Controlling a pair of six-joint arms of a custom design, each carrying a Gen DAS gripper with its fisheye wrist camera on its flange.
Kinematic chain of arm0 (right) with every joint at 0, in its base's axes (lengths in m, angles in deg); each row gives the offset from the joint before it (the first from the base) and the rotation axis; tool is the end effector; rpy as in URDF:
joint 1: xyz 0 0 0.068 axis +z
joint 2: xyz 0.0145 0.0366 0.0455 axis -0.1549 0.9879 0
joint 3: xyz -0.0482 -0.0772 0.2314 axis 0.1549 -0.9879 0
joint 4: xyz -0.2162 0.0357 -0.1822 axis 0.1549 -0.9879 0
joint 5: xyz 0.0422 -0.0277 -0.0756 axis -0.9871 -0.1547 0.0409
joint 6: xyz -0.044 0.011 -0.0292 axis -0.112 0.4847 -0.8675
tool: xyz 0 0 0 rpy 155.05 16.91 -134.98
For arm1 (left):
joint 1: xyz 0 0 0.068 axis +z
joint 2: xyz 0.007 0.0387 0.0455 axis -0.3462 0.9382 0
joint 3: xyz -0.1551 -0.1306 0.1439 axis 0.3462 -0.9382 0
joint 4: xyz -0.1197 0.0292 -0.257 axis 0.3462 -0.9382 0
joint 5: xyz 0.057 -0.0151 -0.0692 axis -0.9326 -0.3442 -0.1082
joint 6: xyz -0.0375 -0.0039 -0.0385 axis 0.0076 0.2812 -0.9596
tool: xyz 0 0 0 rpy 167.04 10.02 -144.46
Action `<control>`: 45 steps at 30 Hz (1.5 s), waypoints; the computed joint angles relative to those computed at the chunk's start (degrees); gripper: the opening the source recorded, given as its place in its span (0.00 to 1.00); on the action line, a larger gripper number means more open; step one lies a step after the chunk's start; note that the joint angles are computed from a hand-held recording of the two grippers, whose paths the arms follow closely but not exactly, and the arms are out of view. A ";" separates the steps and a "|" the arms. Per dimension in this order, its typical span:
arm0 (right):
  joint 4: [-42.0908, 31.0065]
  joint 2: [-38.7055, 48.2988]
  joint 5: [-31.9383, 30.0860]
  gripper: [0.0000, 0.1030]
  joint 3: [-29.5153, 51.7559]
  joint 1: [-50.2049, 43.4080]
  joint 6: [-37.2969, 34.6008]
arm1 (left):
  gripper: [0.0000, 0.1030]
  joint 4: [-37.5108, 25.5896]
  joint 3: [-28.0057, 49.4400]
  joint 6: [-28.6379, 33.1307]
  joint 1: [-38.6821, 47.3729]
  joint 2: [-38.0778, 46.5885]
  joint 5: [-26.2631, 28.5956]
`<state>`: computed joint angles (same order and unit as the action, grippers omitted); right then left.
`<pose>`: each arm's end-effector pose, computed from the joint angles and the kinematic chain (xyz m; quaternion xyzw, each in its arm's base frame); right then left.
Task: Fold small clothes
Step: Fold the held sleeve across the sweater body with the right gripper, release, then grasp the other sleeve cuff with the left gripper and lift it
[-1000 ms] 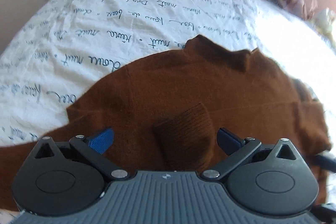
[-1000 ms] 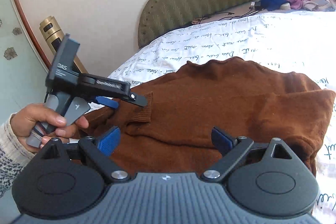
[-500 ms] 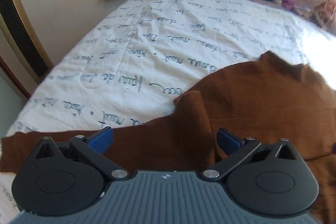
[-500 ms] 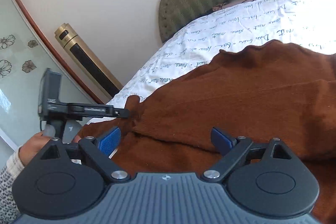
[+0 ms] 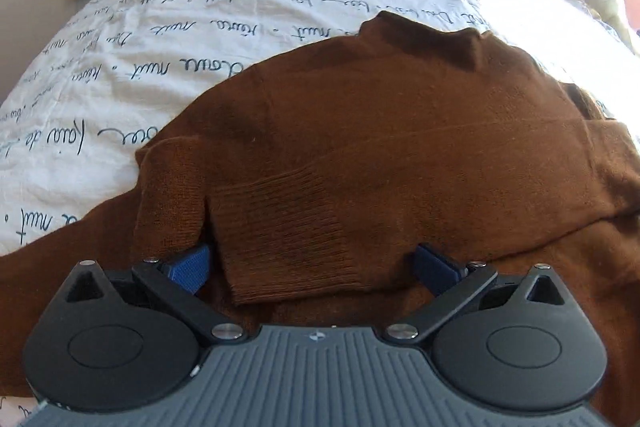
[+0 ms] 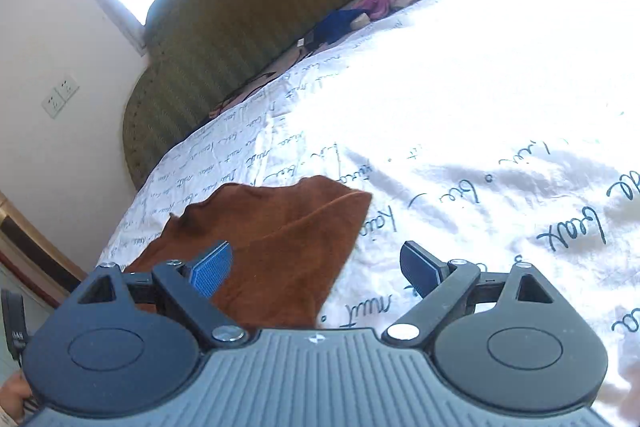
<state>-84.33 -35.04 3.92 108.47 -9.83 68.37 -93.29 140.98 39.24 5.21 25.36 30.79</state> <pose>0.2029 0.0122 0.2334 0.1101 0.8568 0.2992 0.4053 0.2180 0.0932 0.2491 0.0183 0.9605 -0.0186 0.2769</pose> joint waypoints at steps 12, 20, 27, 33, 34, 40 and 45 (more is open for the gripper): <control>0.91 14.46 8.68 0.08 10.43 8.45 -9.29 | 1.00 0.56 -0.69 -0.25 2.60 -1.81 -0.81; -5.08 8.39 20.02 0.20 10.13 13.13 -13.60 | 1.00 -0.25 -0.38 -1.08 3.77 -2.88 0.34; -2.60 13.64 22.87 0.20 7.25 22.63 -14.51 | 1.00 1.49 -2.02 -0.34 4.21 -3.31 0.98; -5.78 16.92 33.75 0.86 18.15 37.84 -8.57 | 1.00 -10.81 5.92 8.70 24.70 -2.43 16.76; -4.51 18.26 35.74 0.94 19.74 41.31 -8.62 | 1.00 -13.78 8.67 11.22 30.64 0.04 19.74; 1.01 37.16 43.23 0.97 35.19 59.50 -13.72 | 1.00 -21.00 31.86 12.59 56.87 25.31 25.87; 3.64 47.23 43.35 0.97 41.34 66.65 -14.65 | 1.00 -28.02 54.26 7.40 60.56 45.89 26.67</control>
